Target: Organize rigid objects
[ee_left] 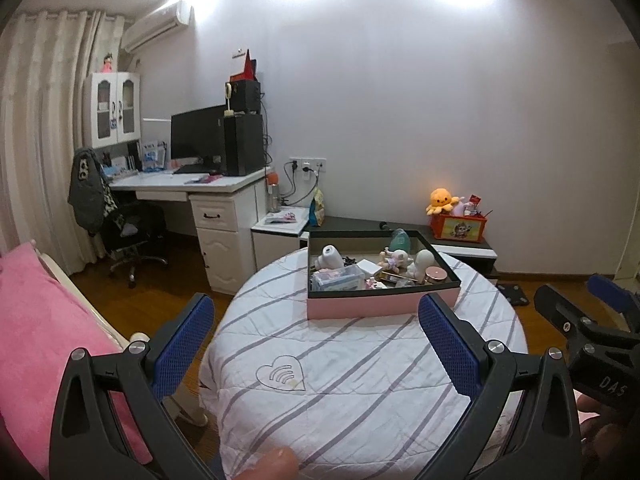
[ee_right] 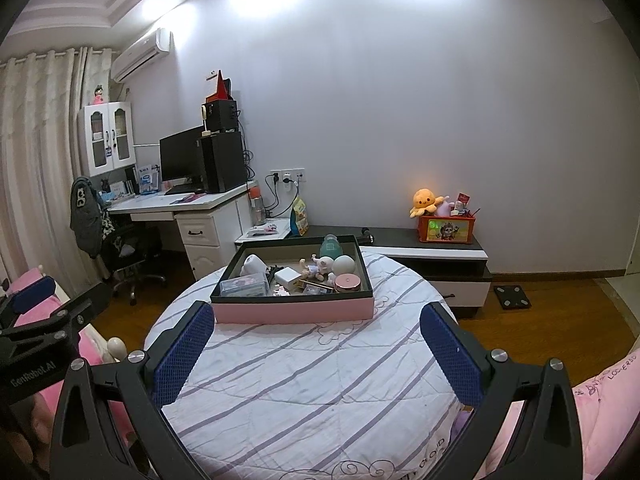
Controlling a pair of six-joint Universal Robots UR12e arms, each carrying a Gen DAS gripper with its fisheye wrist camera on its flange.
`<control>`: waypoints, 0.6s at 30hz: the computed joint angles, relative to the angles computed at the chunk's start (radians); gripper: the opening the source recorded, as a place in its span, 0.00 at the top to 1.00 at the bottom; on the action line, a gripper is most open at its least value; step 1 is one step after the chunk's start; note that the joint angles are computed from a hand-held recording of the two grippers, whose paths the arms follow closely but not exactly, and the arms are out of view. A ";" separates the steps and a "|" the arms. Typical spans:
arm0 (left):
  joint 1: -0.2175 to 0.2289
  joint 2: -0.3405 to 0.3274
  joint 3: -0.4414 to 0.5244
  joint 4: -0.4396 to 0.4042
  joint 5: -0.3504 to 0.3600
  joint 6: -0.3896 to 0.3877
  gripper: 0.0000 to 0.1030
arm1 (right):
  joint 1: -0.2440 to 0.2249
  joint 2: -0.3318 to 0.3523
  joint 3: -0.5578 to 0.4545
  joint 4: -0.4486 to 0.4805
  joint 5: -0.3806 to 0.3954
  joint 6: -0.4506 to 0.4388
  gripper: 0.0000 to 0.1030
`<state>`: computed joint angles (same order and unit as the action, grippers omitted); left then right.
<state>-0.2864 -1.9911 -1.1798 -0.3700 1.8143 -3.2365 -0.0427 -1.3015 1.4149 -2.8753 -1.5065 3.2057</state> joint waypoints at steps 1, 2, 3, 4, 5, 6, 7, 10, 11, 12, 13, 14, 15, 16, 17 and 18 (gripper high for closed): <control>0.000 0.000 0.000 -0.001 -0.002 0.002 0.00 | -0.001 -0.001 0.001 -0.001 0.001 -0.001 0.00; 0.000 0.001 0.000 -0.004 -0.008 -0.001 0.00 | 0.000 -0.001 0.001 -0.001 0.001 -0.001 0.00; 0.001 0.001 0.000 -0.005 -0.012 -0.003 0.00 | 0.001 -0.001 0.001 -0.001 0.000 -0.001 0.00; 0.001 0.001 -0.001 -0.006 -0.015 -0.004 0.00 | 0.001 -0.001 0.000 -0.001 0.000 -0.001 0.00; 0.003 0.002 -0.001 -0.006 -0.017 -0.003 0.00 | 0.001 -0.001 0.001 -0.001 0.000 -0.001 0.00; 0.003 0.003 -0.002 -0.008 -0.017 -0.005 0.00 | 0.001 -0.001 0.001 -0.001 0.000 -0.002 0.00; 0.004 0.003 -0.001 -0.010 -0.018 -0.007 0.00 | 0.002 -0.001 0.000 0.000 0.000 -0.003 0.00; 0.006 0.005 -0.002 -0.012 -0.028 -0.012 0.00 | 0.002 -0.002 -0.001 0.004 -0.003 -0.003 0.00; 0.007 0.006 -0.003 -0.013 -0.030 -0.014 0.00 | 0.002 -0.002 -0.001 0.006 -0.002 -0.003 0.00; 0.008 0.006 -0.004 -0.013 -0.032 -0.015 0.00 | 0.002 -0.002 -0.001 0.007 -0.002 -0.004 0.00; 0.009 0.007 -0.005 -0.012 -0.034 -0.016 0.00 | 0.002 -0.003 0.000 0.008 -0.001 -0.006 0.00; 0.009 0.008 -0.005 -0.012 -0.036 -0.016 0.00 | 0.003 -0.002 -0.002 0.009 -0.002 -0.007 0.00; 0.010 0.007 -0.005 -0.013 -0.040 -0.017 0.00 | 0.003 -0.002 -0.003 0.009 -0.001 -0.008 0.00; 0.011 0.008 -0.006 -0.015 -0.047 -0.020 0.00 | 0.003 -0.002 -0.003 0.010 0.000 -0.009 0.00; 0.013 0.008 -0.007 -0.016 -0.055 -0.021 0.00 | 0.002 -0.002 -0.004 0.012 0.002 -0.010 0.00; 0.014 0.009 -0.007 -0.017 -0.060 -0.023 0.00 | 0.002 -0.002 -0.004 0.012 0.003 -0.011 0.00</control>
<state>-0.2719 -1.9824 -1.1863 -0.3867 1.7547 -3.2600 -0.0406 -1.3037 1.4114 -2.8631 -1.5038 3.1948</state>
